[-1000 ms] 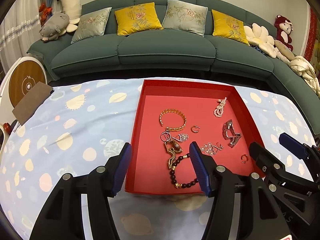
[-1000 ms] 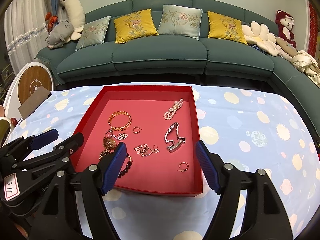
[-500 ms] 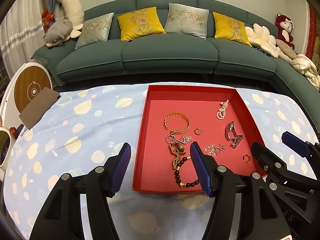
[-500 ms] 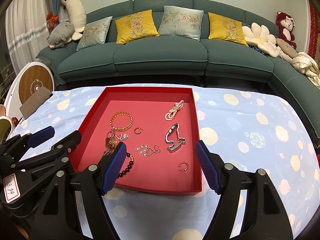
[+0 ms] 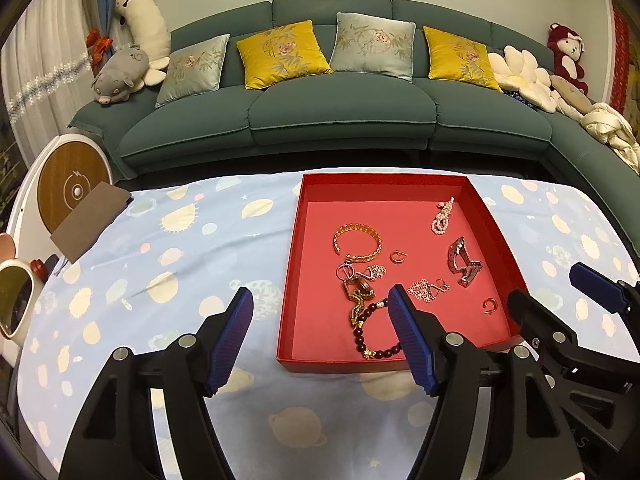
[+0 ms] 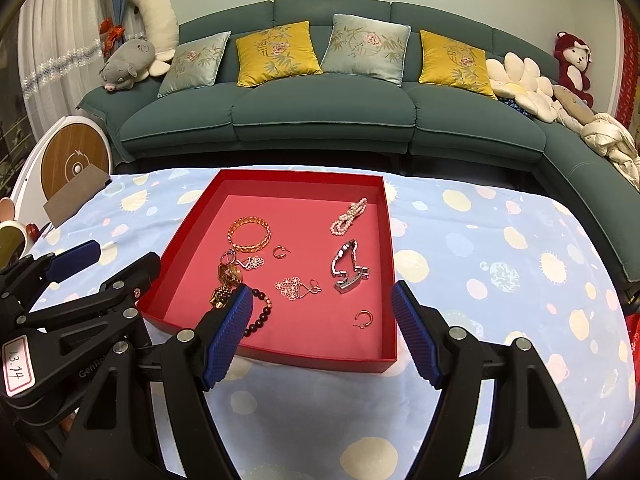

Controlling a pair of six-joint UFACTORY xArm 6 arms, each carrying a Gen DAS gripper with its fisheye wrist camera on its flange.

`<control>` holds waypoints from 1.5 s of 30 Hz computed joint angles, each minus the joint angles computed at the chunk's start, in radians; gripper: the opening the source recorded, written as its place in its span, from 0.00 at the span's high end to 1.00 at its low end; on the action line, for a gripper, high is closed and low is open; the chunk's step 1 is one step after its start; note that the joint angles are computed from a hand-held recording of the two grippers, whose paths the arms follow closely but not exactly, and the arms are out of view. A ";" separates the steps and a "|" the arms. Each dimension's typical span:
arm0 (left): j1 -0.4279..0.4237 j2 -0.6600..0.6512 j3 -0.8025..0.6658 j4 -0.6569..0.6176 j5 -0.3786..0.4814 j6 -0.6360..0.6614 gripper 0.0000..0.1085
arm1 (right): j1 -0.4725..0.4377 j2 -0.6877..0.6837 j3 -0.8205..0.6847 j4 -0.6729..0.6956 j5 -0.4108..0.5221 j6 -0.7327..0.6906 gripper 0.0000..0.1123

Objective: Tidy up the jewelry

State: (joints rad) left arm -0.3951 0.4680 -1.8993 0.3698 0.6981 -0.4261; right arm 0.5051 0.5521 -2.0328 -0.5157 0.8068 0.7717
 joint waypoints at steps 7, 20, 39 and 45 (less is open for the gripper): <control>-0.013 -0.046 0.073 0.035 -0.024 -0.019 0.33 | 0.006 -0.062 0.083 -0.023 0.001 0.004 0.38; -0.039 -0.070 0.120 0.090 -0.036 -0.081 0.31 | 0.001 -0.148 0.216 -0.049 -0.018 0.074 0.38; -0.045 -0.093 0.151 0.063 -0.026 -0.116 0.30 | -0.004 -0.184 0.273 -0.058 -0.041 0.102 0.38; -0.049 -0.093 0.144 0.068 -0.001 -0.111 0.30 | -0.003 -0.190 0.287 -0.053 -0.045 0.112 0.38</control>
State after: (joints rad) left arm -0.4439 0.3752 -1.7548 0.4377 0.6976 -0.5374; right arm 0.5024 0.3621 -1.7454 -0.5686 0.7618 0.8840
